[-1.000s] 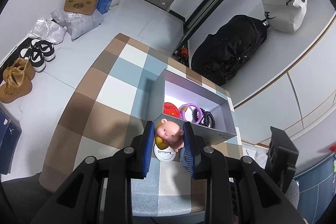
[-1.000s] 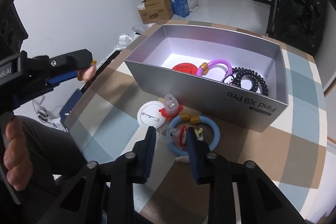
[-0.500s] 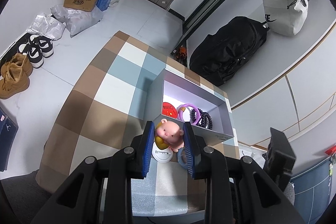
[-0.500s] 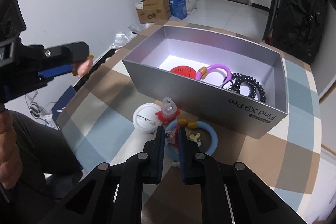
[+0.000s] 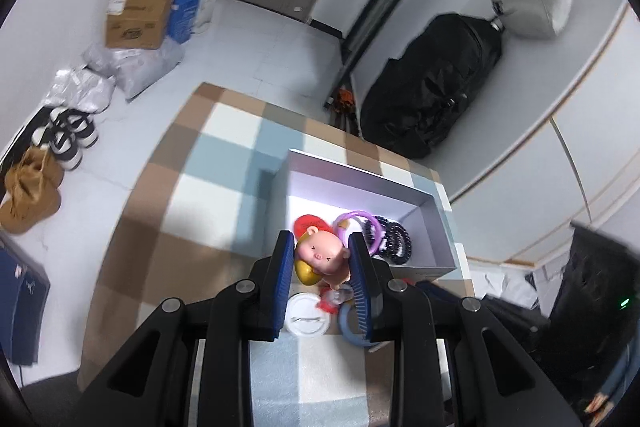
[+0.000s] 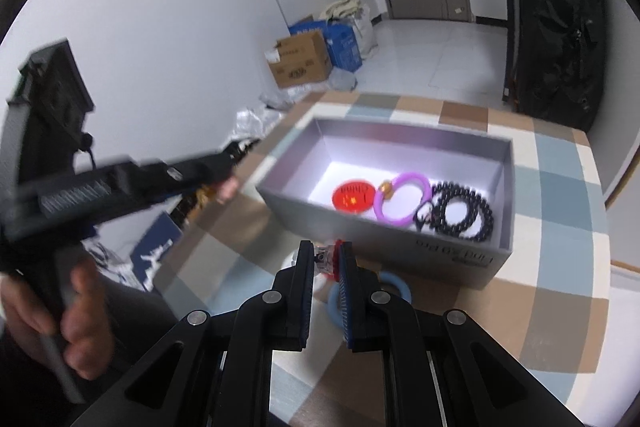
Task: Organize jewelry
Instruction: 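Grasp the red pacifier toy with the right tool while the left tool holds the pig, then carry the pig with the left tool into the box while the right tool carries the pacifier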
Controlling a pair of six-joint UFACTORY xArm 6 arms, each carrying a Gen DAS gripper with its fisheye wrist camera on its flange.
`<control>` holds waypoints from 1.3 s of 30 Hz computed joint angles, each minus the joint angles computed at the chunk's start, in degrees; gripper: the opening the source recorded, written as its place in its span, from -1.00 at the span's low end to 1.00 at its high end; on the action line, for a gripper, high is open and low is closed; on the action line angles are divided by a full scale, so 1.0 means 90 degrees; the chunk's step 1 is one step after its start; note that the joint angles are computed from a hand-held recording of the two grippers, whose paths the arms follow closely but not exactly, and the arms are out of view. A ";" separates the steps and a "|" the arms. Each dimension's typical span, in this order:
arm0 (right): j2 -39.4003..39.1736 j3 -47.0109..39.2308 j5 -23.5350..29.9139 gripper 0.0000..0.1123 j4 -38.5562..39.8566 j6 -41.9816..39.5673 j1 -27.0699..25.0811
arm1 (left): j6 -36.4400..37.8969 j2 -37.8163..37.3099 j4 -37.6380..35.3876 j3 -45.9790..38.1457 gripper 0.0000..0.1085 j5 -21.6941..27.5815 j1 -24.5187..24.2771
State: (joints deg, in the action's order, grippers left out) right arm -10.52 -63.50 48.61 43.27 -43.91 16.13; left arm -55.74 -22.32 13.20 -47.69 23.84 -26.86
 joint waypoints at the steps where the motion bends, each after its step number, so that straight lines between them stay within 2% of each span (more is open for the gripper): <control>1: 0.0003 -0.0027 0.0004 -0.80 0.0064 -0.0019 -0.0018 | 0.0097 0.0081 -0.0048 -0.0067 -0.60 -0.0016 -0.0022; 17: 0.0761 -0.1137 0.0412 -0.80 0.0896 0.0267 -0.0592 | 0.0508 0.1101 -0.0349 -0.1080 -0.59 0.0184 -0.0112; 28: 0.1317 -0.1611 0.0408 -0.80 0.0764 0.0543 -0.0692 | 0.0821 0.1604 -0.0856 -0.1523 -0.59 0.0348 -0.0033; 39: 0.1689 -0.1902 0.0663 -0.80 0.0674 0.0862 -0.0814 | 0.1055 0.1952 -0.1347 -0.1795 -0.59 0.0392 -0.0010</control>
State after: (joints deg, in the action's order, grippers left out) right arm 4.69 -80.62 54.58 49.33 -36.15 8.81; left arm -46.25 -4.75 1.07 -63.85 27.37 -26.95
